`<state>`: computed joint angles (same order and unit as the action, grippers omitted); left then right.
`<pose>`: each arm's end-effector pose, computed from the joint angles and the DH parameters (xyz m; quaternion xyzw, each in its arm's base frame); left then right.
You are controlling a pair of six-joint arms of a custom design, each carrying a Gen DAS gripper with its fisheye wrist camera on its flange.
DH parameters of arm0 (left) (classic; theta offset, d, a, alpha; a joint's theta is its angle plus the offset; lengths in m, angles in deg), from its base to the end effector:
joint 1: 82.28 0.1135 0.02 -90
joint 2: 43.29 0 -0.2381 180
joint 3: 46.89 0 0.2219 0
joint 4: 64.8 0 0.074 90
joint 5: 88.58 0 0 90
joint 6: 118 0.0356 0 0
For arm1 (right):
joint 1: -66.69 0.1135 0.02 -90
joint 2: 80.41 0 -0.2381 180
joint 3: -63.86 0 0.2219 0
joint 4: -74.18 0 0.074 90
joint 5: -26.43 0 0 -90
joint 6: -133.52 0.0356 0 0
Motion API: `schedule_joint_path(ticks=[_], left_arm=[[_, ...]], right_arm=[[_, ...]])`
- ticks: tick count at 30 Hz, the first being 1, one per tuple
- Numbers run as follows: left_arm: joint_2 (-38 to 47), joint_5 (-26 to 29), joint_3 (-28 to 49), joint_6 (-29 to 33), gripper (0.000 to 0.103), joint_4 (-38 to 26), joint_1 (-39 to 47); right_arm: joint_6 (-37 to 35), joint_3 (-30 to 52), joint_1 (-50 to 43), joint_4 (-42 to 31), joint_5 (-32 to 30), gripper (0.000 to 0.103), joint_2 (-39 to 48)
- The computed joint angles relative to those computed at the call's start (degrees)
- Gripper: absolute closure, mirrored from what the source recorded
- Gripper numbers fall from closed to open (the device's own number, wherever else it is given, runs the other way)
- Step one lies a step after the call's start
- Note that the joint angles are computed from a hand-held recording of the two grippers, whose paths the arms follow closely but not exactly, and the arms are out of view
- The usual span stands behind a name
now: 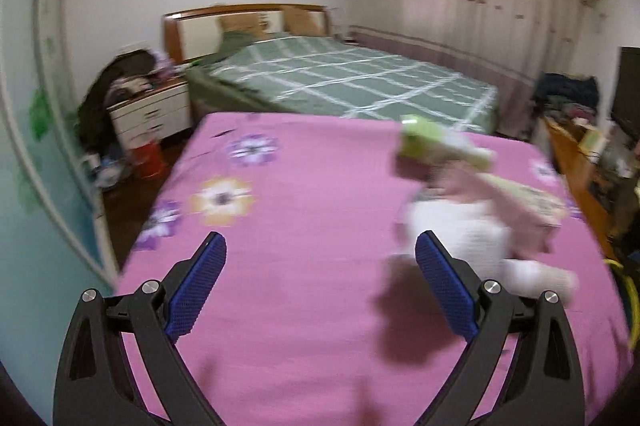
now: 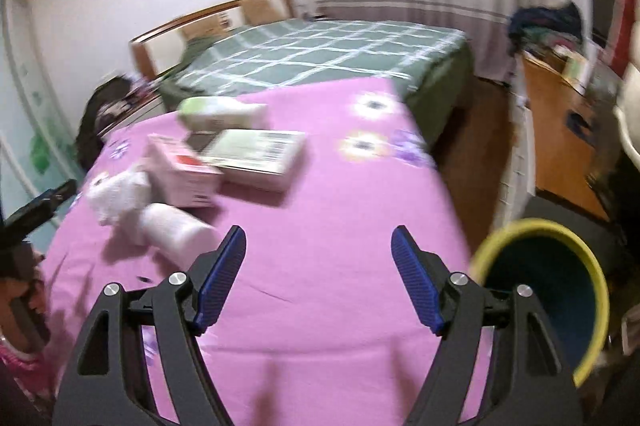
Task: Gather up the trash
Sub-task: 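Reach the right tool to the white tissue and grasp it, then carry the tissue over the yellow bin and open the right tool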
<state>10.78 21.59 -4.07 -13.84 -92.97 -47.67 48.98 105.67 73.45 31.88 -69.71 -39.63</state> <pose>0.1559 0.0926 0.1948 -0.0844 0.8893 0.0294 0.4484 0.1423 0.0207 0.2008 -0.0324 0.9093 0.0924 0.4044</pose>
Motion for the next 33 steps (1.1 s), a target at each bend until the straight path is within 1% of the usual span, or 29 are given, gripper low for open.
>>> schedule_joint_path(ticks=[3,4,6,8,11,14,20,22,23,24,25,26,27,30,32,33], left_arm=[[5.1,1.1,-1.0,1.5,0.009,5.7,5.5],[6.2,1.6,-0.9,1.3,0.009,6.6,6.6],[8.9,2.5,-0.5,1.1,0.009,8.3,9.1],[9.9,1.6,-0.5,0.6,0.009,9.8,9.7],[10.7,-1.0,-1.1,0.4,0.009,12.3,9.3],[9.8,-2.9,-1.8,0.3,0.009,12.6,8.9],[10.3,-3.1,-1.5,0.4,0.009,12.4,9.3],[9.9,-3.0,-1.6,0.6,0.009,12.1,9.5],[9.9,-3.1,-1.5,0.6,0.009,12.0,9.4],[9.8,-3.1,-1.4,0.5,0.009,11.7,9.3],[9.8,-3.1,-1.3,0.4,0.009,11.5,9.2],[9.9,-3.0,-1.2,0.3,0.009,11.3,9.2],[9.9,-2.9,-1.2,0.3,0.009,11.2,9.2],[9.9,-3.0,-1.1,0.3,0.009,11.1,9.0],[9.8,-3.0,-1.1,0.1,0.009,11.0,9.1],[9.8,-3.1,-1.2,0.0,0.009,11.0,8.9]], right_arm=[[5.3,3.7,14.1,4.8,6.8,0.032,7.8],[6.4,5.3,17.8,5.9,8.1,0.032,10.5],[8.1,7.8,22.7,7.7,9.2,0.038,14.9],[9.8,10.9,27.5,9.8,10.3,0.042,20.5],[10.7,14.6,31.0,12.3,9.9,0.047,27.6],[11.2,19.8,33.6,13.9,10.3,0.048,35.8],[10.6,26.5,36.2,14.9,12.5,0.048,46.0],[10.3,27.8,36.2,15.2,12.9,0.050,49.1],[10.1,27.3,36.4,16.2,13.4,0.052,49.4],[9.6,27.0,36.7,16.9,14.4,0.060,49.3],[9.5,26.7,36.8,17.2,14.7,0.069,48.9],[9.3,26.4,36.5,17.3,14.3,0.086,48.6],[9.3,26.3,36.2,17.7,13.7,0.093,48.7],[9.5,25.1,35.0,18.8,11.8,0.096,47.7],[9.9,23.7,33.8,19.5,9.4,0.096,45.4],[10.1,23.4,33.8,19.6,9.4,0.096,44.6]])
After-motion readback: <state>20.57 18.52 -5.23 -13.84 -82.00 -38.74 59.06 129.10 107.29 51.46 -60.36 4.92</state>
